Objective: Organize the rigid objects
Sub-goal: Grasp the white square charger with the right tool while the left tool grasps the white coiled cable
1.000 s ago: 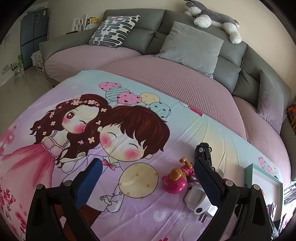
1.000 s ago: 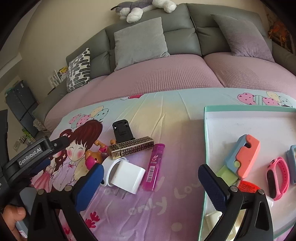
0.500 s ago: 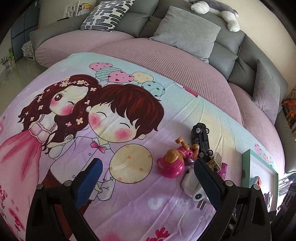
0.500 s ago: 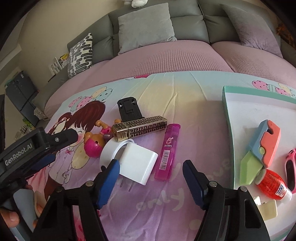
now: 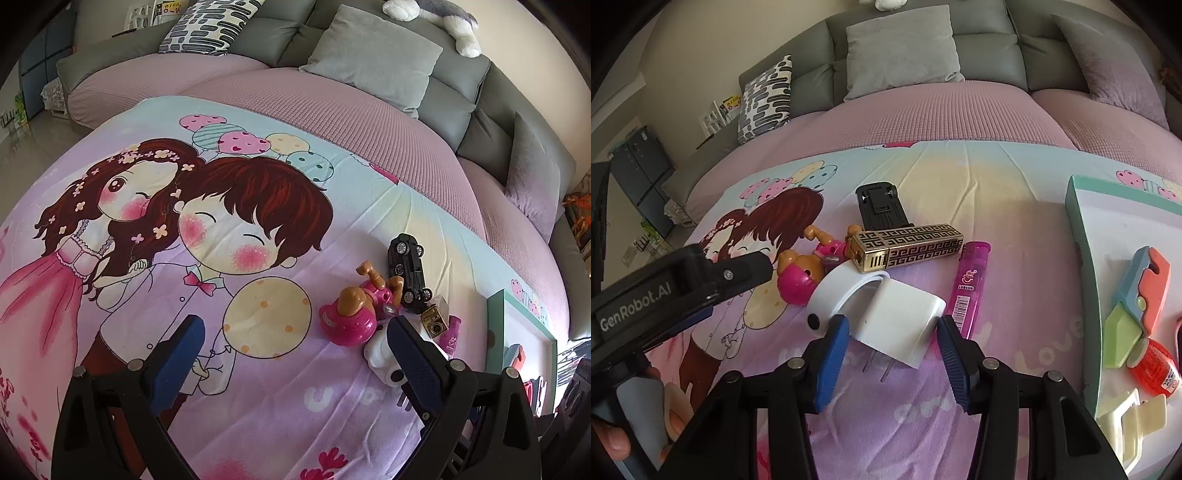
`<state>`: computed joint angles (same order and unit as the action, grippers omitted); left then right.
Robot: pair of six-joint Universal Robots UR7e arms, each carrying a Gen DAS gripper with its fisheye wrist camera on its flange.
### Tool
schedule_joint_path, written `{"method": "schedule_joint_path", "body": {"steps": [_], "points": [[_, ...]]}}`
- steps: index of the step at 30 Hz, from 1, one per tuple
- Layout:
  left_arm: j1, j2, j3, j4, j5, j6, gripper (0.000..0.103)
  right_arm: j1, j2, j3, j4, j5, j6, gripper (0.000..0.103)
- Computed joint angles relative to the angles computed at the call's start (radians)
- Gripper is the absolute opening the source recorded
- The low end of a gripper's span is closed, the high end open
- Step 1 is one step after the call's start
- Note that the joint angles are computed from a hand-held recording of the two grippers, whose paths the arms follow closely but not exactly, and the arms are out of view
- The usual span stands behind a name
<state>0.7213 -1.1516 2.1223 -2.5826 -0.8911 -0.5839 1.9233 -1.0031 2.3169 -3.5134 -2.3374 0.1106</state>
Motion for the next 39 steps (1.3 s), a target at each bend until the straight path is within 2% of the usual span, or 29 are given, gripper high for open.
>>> {"method": "schedule_joint_path", "body": {"steps": [9,16,22,29,33,36,39], "points": [[0.004,0.001,-0.001,0.008,0.003,0.004,0.099,0.007,0.044,-0.026,-0.007,-0.048,-0.012,0.053],[-0.001,0.010,-0.004,0.005,-0.015,0.028,0.099,0.002,0.023,-0.012,0.000,-0.041,0.005,0.053],[-0.009,0.033,-0.013,-0.022,-0.075,0.067,0.099,-0.005,-0.018,0.012,0.034,-0.042,0.040,0.053],[-0.018,0.065,-0.025,-0.014,-0.093,0.086,0.099,-0.012,-0.066,0.036,0.084,-0.052,0.085,0.053],[-0.029,0.079,-0.028,-0.020,-0.086,0.101,0.099,-0.014,-0.076,0.041,0.094,-0.043,0.076,0.053],[-0.036,0.089,-0.033,-0.022,-0.094,0.125,0.095,-0.013,-0.078,0.041,0.101,-0.044,0.072,0.053],[-0.045,0.102,-0.040,-0.014,-0.095,0.146,0.082,-0.015,-0.082,0.043,0.105,-0.039,0.070,0.053]]}}
